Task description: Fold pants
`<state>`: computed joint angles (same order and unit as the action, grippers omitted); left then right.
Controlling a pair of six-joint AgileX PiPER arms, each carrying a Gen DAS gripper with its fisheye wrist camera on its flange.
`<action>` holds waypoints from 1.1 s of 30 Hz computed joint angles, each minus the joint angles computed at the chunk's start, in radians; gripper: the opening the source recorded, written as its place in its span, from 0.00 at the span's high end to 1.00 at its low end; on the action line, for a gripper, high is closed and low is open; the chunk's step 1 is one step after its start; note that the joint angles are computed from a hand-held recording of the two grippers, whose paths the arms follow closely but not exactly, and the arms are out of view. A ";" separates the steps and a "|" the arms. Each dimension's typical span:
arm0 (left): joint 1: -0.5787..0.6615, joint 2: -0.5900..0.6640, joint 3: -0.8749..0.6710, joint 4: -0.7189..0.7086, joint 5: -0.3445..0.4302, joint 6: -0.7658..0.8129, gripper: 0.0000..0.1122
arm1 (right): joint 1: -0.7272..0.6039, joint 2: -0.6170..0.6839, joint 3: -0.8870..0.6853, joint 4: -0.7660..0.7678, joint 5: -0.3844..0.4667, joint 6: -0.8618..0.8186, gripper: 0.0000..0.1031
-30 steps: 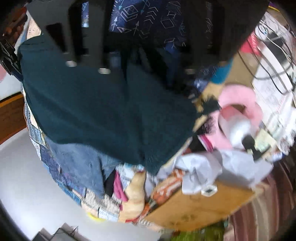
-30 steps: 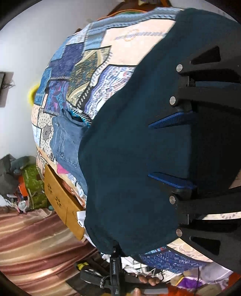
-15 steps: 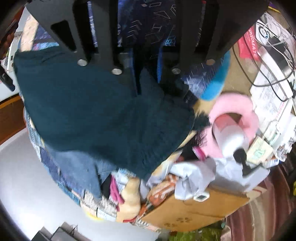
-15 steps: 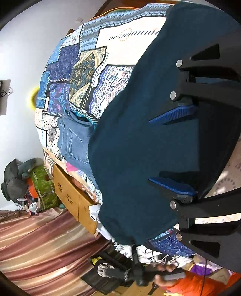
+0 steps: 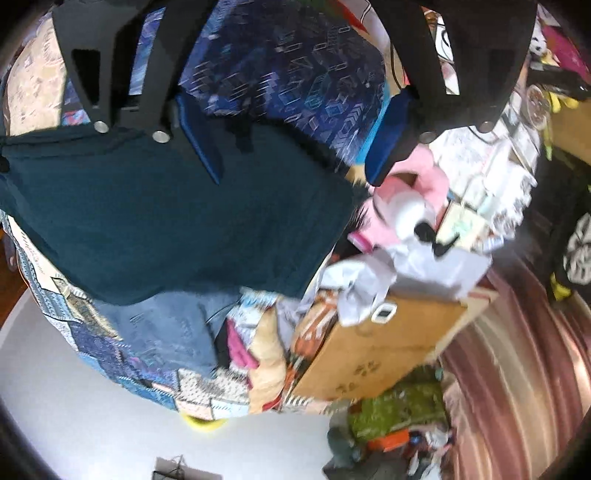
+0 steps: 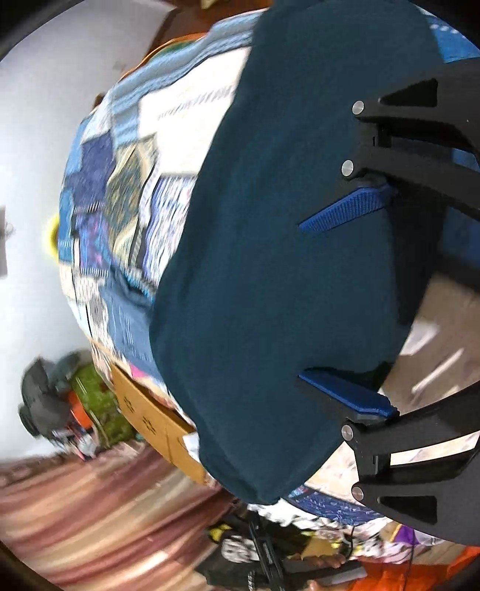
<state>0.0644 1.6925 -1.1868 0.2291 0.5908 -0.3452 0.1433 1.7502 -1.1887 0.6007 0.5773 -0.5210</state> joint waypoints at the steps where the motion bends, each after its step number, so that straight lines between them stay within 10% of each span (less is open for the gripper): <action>1: -0.020 -0.002 -0.022 -0.007 0.008 0.004 0.27 | -0.024 -0.013 0.022 0.004 -0.001 -0.008 0.28; 19: -0.380 0.419 -0.674 -0.123 0.312 0.068 0.23 | -0.509 -0.262 0.270 0.045 0.011 -0.139 0.28; 33: -0.542 0.700 -1.103 -0.169 0.516 0.161 0.13 | -0.864 -0.036 0.154 0.287 0.246 -0.149 0.28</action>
